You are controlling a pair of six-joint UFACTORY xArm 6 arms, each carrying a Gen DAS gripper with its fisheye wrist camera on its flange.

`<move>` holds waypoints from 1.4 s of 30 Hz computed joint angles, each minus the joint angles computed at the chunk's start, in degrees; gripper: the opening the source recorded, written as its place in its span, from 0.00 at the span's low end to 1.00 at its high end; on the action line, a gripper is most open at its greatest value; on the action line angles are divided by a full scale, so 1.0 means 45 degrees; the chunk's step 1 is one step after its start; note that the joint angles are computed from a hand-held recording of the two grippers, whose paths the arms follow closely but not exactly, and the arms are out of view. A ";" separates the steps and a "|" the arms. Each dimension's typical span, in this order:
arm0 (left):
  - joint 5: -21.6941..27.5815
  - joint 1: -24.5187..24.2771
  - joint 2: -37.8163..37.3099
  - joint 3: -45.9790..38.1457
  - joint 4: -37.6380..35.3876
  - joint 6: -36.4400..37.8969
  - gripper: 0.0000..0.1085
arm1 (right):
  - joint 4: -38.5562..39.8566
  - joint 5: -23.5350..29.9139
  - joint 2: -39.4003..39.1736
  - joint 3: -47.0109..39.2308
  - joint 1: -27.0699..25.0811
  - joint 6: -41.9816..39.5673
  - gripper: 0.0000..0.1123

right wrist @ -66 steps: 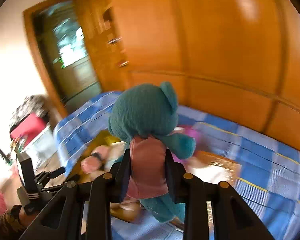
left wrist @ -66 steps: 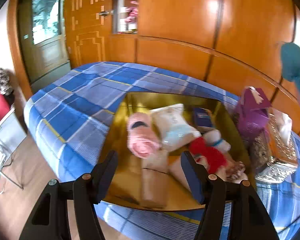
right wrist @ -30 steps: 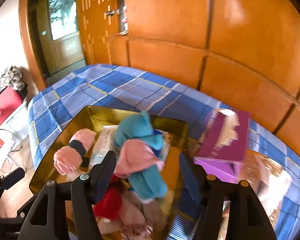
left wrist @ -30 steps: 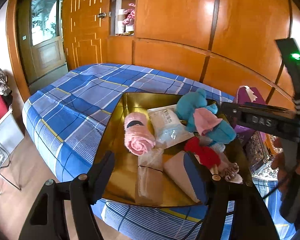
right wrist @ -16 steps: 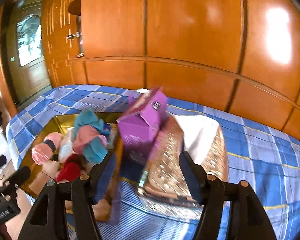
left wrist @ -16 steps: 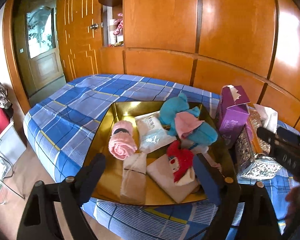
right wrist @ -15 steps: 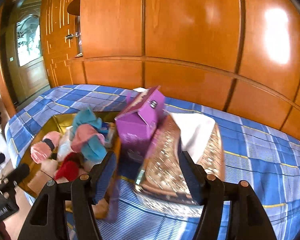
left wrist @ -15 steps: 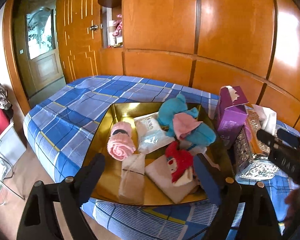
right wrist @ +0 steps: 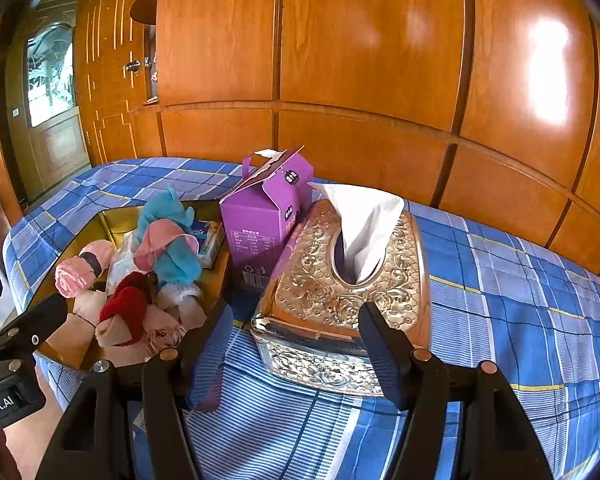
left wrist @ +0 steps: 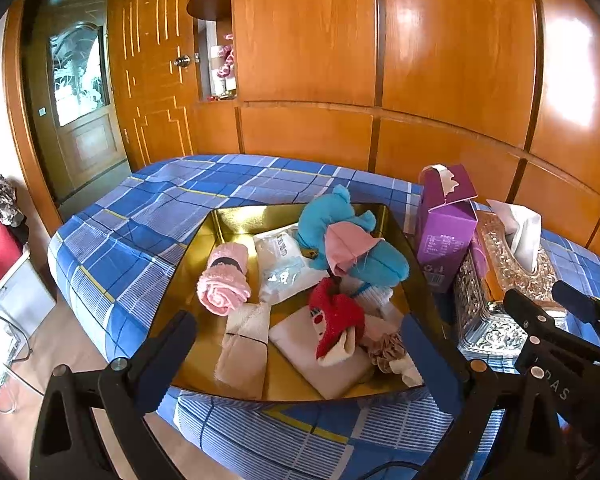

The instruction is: Organize soft objects

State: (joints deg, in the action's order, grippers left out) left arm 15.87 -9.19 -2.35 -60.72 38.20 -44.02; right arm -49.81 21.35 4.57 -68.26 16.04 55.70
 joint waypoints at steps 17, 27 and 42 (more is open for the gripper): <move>0.0509 0.0267 -0.0026 -0.0168 0.2064 -0.2379 0.94 | -0.0066 0.0138 0.0171 -0.0261 0.0356 -0.0177 0.59; 0.0281 0.0281 -0.0035 -0.0105 0.1669 -0.1983 0.94 | -0.0037 0.0152 0.0187 -0.0259 0.0358 -0.0210 0.59; 0.0046 0.0301 -0.0020 -0.0033 0.0883 -0.1262 0.94 | -0.0089 0.0136 0.0135 -0.0196 0.0352 -0.0131 0.59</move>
State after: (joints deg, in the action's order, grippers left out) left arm 16.07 -7.84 -2.44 -60.87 42.17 -49.70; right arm -50.21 21.96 5.18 -69.14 17.63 55.11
